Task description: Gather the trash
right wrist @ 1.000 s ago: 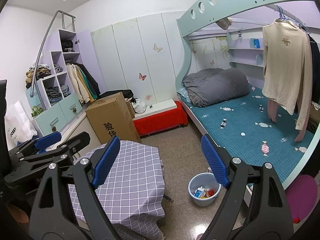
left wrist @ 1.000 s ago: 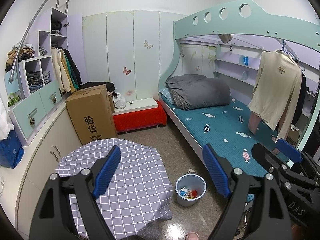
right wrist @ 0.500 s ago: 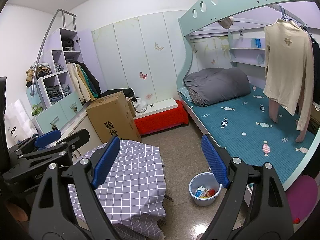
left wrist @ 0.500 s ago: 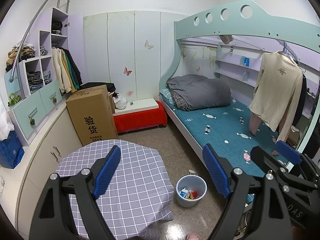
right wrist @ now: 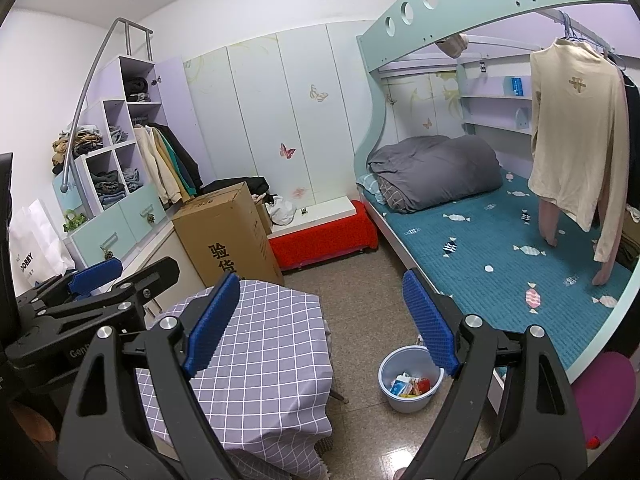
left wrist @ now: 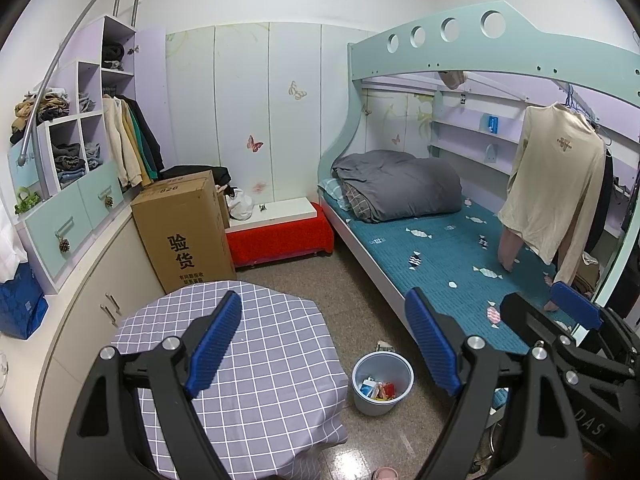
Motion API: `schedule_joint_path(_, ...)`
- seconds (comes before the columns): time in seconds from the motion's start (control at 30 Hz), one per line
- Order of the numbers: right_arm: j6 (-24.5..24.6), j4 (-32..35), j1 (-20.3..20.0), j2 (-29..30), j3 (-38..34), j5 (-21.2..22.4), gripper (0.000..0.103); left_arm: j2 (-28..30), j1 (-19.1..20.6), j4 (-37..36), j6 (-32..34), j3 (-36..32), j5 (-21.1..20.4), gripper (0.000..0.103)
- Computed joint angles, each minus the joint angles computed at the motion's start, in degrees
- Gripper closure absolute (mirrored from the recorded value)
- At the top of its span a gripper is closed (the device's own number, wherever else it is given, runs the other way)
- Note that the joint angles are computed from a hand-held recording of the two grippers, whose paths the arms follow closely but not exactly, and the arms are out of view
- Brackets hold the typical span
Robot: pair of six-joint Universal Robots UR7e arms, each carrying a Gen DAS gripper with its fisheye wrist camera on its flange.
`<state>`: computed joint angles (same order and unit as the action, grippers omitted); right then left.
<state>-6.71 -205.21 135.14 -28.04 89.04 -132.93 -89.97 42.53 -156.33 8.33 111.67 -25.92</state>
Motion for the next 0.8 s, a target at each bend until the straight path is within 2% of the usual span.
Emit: schedule_joint_path(0.8,0.0,0.6,-0.4,0.3,-0.8,0.4,0.021,0.2,0.2,-0.1,0.3,-0.4,0.1,0.021)
